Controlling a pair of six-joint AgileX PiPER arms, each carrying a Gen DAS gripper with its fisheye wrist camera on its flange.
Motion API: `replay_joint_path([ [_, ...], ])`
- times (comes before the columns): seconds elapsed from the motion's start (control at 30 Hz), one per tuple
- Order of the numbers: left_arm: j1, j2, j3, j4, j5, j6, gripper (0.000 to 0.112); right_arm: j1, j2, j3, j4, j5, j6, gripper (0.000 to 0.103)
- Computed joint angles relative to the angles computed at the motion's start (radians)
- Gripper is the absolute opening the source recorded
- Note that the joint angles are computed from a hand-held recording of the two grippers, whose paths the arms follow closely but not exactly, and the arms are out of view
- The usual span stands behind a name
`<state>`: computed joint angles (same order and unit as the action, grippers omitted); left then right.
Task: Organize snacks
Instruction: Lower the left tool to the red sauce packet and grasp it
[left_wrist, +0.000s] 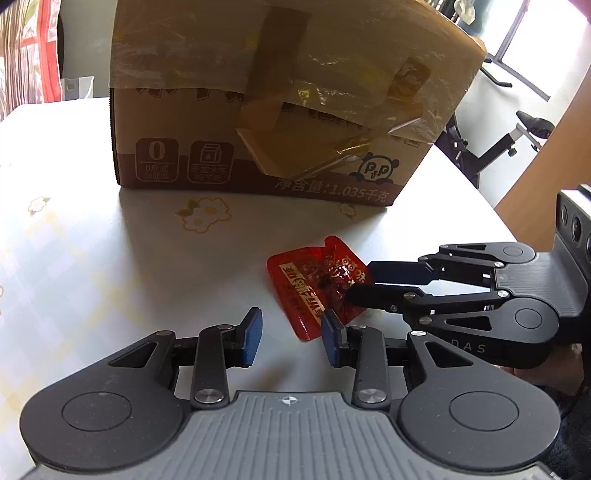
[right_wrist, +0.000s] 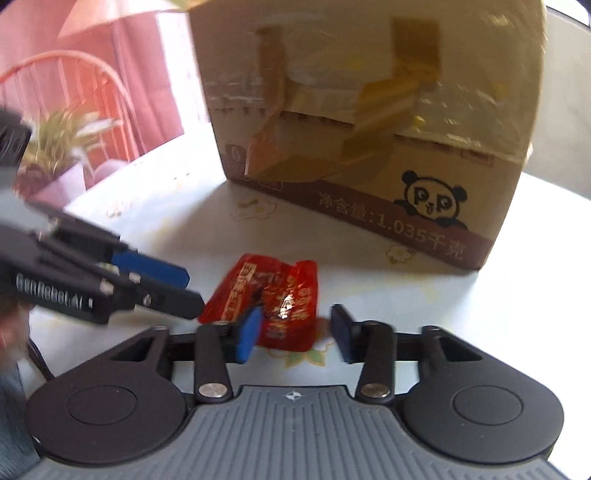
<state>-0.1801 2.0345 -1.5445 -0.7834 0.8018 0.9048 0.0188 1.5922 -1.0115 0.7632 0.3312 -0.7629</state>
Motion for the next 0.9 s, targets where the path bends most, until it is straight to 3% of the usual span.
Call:
replay_joint_path([
  [0.13, 0.007, 0.016, -0.021, -0.011, 0.017, -0.03, 0.037, -0.008, -0.005, 0.037, 0.103, -0.034, -0.072, 0.019],
  [0.2, 0.004, 0.025, -0.028, -0.016, 0.011, -0.047, 0.037, -0.012, -0.011, 0.064, 0.211, -0.053, -0.169, 0.019],
  [0.37, 0.0, 0.069, -0.079, -0.052, 0.009, -0.081, 0.037, 0.0, -0.018, 0.082, 0.252, -0.083, -0.201, 0.018],
  [0.5, -0.01, 0.105, -0.12, -0.084, 0.011, -0.074, 0.038, -0.014, -0.028, 0.108, 0.387, -0.084, -0.327, 0.017],
  [0.73, -0.034, 0.105, -0.106, -0.105, -0.044, -0.038, 0.038, -0.011, -0.03, 0.124, 0.482, -0.099, -0.419, 0.016],
  [0.9, -0.017, 0.081, -0.064, -0.141, 0.014, -0.014, 0.038, -0.013, -0.029, 0.129, 0.525, -0.1, -0.451, 0.016],
])
